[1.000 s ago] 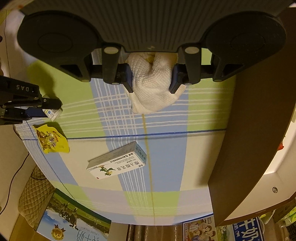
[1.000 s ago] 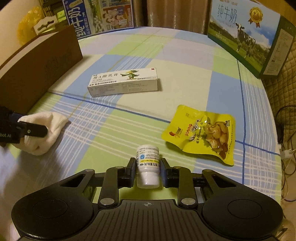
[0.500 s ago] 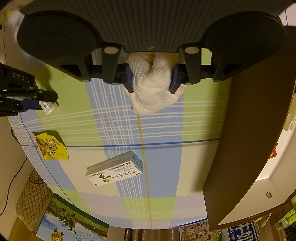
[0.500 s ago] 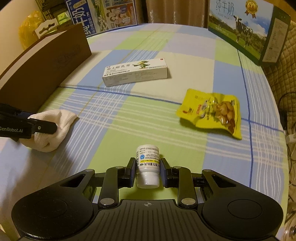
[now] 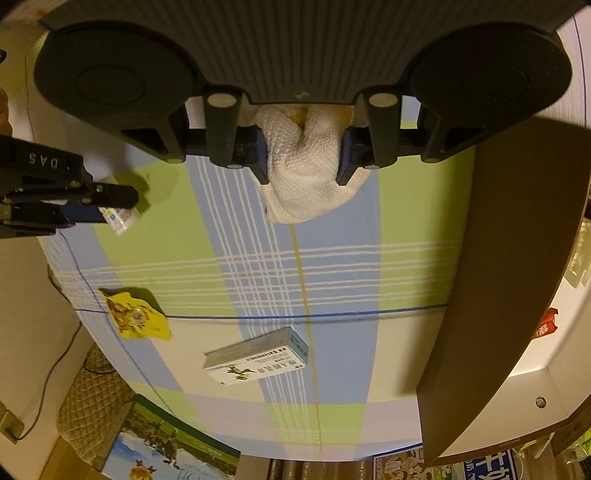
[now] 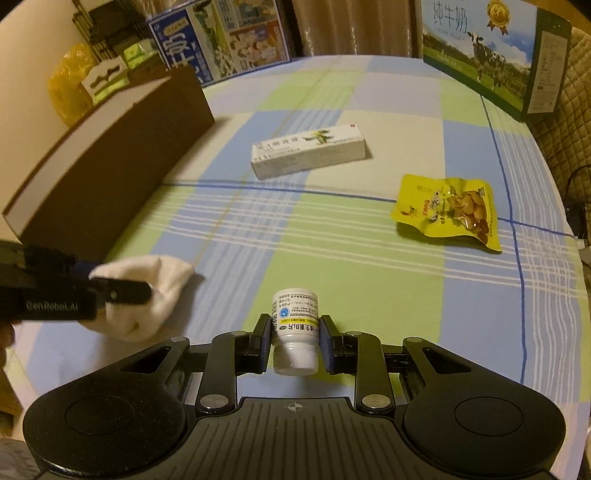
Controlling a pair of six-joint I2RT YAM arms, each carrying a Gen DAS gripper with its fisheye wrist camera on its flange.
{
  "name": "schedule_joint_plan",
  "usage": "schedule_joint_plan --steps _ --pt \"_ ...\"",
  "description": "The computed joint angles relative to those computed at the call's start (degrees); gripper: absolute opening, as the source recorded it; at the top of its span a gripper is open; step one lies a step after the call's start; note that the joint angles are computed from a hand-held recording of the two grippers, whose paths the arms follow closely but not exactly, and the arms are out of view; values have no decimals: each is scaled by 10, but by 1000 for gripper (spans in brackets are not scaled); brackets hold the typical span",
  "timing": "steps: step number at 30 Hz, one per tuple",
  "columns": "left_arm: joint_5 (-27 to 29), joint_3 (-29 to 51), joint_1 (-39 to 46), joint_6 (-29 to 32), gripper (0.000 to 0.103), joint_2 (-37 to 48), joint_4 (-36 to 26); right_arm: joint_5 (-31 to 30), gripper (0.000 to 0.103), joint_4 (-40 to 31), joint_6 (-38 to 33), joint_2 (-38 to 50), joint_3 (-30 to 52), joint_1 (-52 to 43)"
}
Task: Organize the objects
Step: 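Carry the cloth with the left gripper while the right grasps and carries the pill bottle to the box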
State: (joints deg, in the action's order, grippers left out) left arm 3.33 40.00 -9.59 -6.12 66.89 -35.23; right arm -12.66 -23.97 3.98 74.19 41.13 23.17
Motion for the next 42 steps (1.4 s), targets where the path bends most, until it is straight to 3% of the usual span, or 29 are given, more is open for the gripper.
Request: schedule_joint_plan --steps 15,25,35,42 --pt "94 29 95 79 32 -101 -81 53 24 -26 107 -45 41 97" --pt "174 75 204 149 32 -135 -135 73 24 -27 159 -35 88 160" --pt "270 136 382 250 32 -133 -200 53 24 14 199 44 171 243" --pt "319 194 528 333 32 -75 -224 46 24 45 199 144 263 289"
